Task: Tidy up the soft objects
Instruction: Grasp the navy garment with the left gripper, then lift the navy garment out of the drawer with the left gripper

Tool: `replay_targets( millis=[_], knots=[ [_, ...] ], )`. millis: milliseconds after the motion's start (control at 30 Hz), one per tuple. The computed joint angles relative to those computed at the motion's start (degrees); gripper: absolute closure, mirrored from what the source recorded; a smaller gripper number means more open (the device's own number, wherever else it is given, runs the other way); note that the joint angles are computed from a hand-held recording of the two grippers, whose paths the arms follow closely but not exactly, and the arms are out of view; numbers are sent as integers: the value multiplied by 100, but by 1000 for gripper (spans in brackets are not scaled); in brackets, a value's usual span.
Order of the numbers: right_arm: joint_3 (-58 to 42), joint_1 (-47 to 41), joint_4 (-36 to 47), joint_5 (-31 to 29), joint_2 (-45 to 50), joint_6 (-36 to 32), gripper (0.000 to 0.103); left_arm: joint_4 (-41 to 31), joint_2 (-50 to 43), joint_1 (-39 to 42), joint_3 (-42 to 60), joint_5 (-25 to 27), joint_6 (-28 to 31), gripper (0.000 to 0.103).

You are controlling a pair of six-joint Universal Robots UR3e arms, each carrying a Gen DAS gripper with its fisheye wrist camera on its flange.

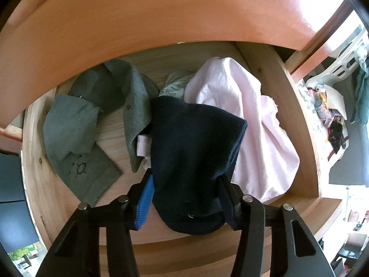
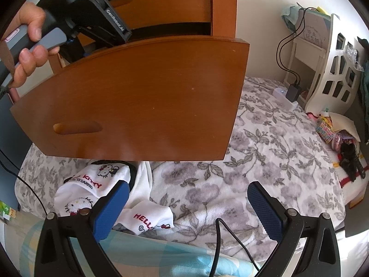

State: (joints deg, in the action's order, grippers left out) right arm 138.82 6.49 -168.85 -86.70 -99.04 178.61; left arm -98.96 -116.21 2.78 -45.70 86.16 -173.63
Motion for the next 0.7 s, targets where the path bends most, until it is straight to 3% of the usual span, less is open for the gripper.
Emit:
replay_targets(
  millis=[67,133,367,700],
  knots=[
    [-12,11,14,-14,4,3,0,112,204,51,-356,-105,3,55],
    [-18,14,21,-24,7,1,0,688,680,174,-1240,-288,33,57],
    [-31,48,32,-68,13,-17,0,1204,1477,721,-2430,-953,29,64],
    [-89,141,88,-183,37,-8,0,1506,2543,1739,-3607,-1809,465,68]
  ],
)
